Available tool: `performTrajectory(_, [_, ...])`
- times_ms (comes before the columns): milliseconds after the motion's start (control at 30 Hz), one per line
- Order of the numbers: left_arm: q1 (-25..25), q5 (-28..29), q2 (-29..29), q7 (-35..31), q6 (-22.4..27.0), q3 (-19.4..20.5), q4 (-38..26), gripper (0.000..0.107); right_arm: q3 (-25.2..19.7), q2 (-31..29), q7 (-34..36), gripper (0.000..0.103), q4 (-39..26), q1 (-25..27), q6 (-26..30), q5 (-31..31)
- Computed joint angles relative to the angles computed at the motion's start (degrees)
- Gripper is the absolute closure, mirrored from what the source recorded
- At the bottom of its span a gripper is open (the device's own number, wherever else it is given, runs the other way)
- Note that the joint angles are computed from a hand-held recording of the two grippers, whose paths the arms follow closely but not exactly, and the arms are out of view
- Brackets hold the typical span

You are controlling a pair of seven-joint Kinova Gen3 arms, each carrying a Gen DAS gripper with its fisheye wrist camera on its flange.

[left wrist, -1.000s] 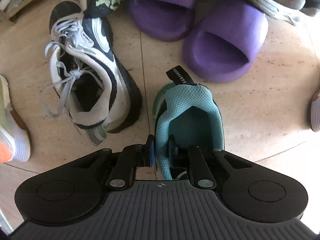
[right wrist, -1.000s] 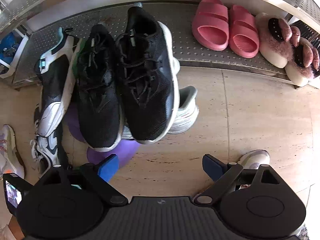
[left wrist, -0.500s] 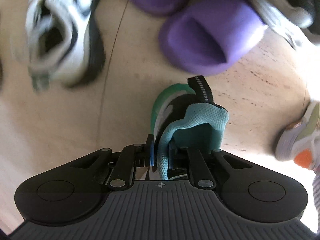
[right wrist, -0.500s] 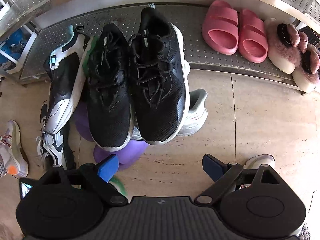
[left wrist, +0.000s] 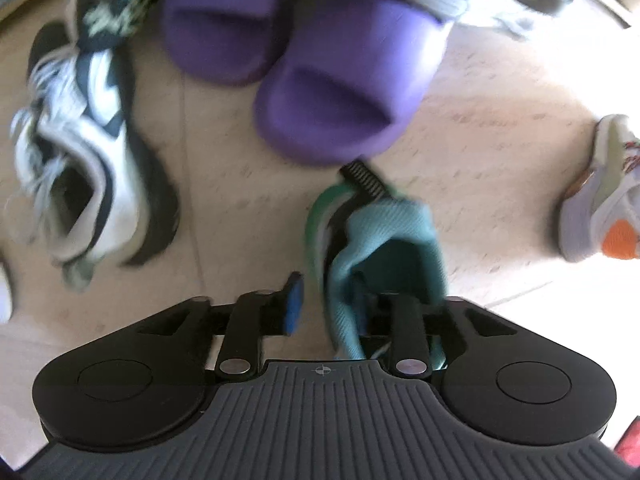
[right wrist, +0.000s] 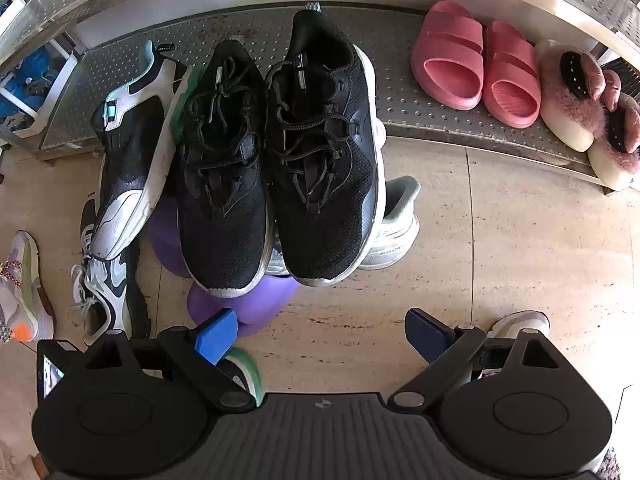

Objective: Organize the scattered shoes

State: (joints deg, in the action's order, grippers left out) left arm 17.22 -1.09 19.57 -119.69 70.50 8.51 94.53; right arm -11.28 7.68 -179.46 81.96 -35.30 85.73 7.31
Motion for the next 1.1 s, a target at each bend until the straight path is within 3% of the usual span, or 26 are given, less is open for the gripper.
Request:
performTrajectory(100, [-6.2,1.4,-4.5,-6.8,-1.1,2.8,0.0,0.047,-0.1,-0.1,-0.1,0.012,-0.6,-0.2,-0.2,0.7])
performTrajectory(200, [-14.1,8.4,-7.8,-13.1,-4.7,5.1,-3.2,0.047,-0.1,-0.3,-0.1,0.012,-0.9,-0.3,-1.1,0.9])
performTrajectory(300, [-21.6,15.4,-6.9,-12.8,-9.6,10.2,-6.8,0.047,-0.2,-0.4,0.0,0.012,-1.3,-0.4,-1.7,1.2])
performTrajectory(367, [-22.7,20.1,-5.2,-12.4,-14.0,11.7,-9.2,0.045,-0.3,-0.4,0.0,0.012,-1.2,-0.5,-1.9,1.2])
performTrajectory(467, [-16.9,21.7,-2.6,-11.4,-18.5,8.3,-12.1,0.044,-0.2,-0.7,-0.4,0.012,-0.9,-0.3,-1.8,1.0])
performTrajectory(600, [-6.4,18.4,0.5,-9.4,-20.4,1.1,-15.9,0.044,0.0,-1.5,-1.7,0.012,-0.2,0.1,-1.4,1.2])
performTrajectory(767, [1.1,11.5,4.1,-7.2,-23.4,-2.2,-17.1,0.045,-0.4,-2.3,-2.2,0.011,-0.1,0.6,-1.0,2.2])
performTrajectory(833, [3.5,6.9,4.1,-7.1,-26.7,-2.3,-15.6,0.046,-0.5,-2.3,-1.6,0.011,-0.4,0.8,-0.9,2.4])
performTrajectory(900, [5.0,2.4,4.3,-5.8,-28.3,-1.9,-15.1,0.052,-0.5,-2.4,-1.0,0.011,-0.6,0.9,-1.1,2.5])
performTrajectory(933, [4.6,1.2,4.2,-5.5,-27.9,-0.8,-15.3,0.054,-0.5,-2.4,-0.8,0.011,-0.7,1.0,-1.1,2.6])
performTrajectory(1000, [2.8,0.8,3.4,-6.2,-25.8,1.3,-15.9,0.069,-0.6,-2.2,-0.2,0.011,-1.2,1.0,-0.8,3.1])
performTrajectory(1100, [-0.7,-0.4,2.5,-6.9,-22.6,5.8,-17.0,0.076,-0.6,-1.9,-0.3,0.011,-2.0,0.7,-0.2,3.9])
